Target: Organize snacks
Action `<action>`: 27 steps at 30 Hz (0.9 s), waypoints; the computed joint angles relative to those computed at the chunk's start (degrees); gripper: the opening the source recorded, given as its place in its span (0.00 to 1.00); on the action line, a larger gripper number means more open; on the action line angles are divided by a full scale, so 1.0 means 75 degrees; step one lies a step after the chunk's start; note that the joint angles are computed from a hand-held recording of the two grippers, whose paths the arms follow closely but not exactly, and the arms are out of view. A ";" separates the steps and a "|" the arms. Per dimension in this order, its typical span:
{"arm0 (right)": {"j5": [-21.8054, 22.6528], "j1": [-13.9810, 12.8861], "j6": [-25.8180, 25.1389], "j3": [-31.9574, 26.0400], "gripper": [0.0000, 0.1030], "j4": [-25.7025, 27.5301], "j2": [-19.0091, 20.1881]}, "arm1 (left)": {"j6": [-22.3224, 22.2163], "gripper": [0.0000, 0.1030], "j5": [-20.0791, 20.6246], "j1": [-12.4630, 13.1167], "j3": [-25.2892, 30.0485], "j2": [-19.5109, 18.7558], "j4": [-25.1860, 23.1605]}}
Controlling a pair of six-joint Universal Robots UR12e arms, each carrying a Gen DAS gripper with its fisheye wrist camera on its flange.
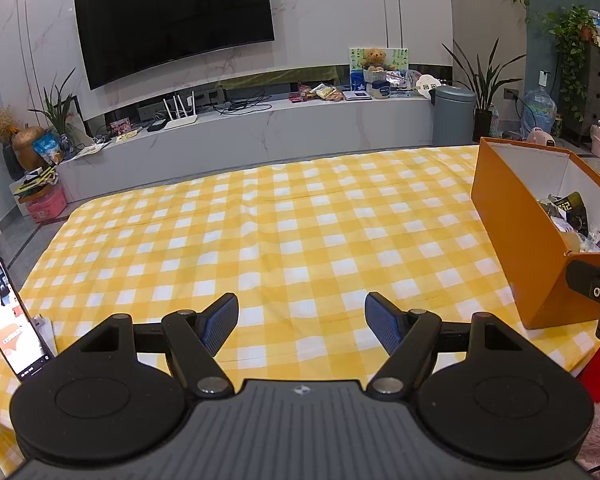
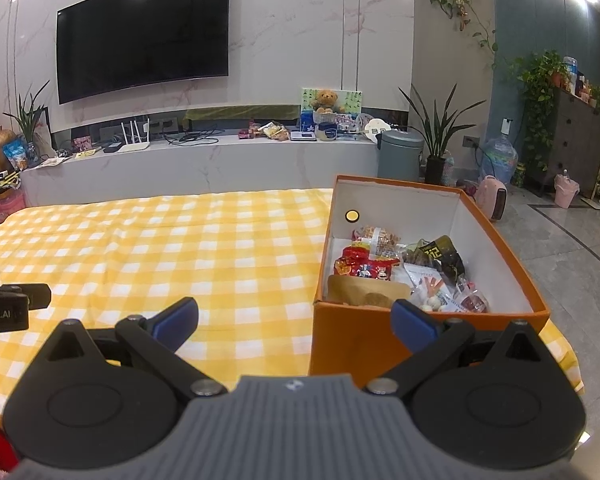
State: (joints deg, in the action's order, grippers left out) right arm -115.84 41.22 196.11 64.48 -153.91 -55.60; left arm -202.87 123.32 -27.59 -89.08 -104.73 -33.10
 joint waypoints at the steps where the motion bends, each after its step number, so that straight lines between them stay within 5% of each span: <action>1: 0.0004 -0.0001 0.0000 0.0005 0.97 0.0000 -0.0003 | -0.0003 0.82 0.0004 -0.0003 -0.0003 0.0003 0.0000; 27: 0.0105 -0.0002 0.0124 0.0001 0.97 0.0137 -0.0010 | -0.0084 0.82 0.0022 -0.0005 -0.0012 0.0038 -0.0065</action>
State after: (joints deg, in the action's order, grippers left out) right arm -115.05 41.20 197.03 64.49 -152.88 -55.67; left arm -203.50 123.49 -27.63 -89.17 -104.45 -33.59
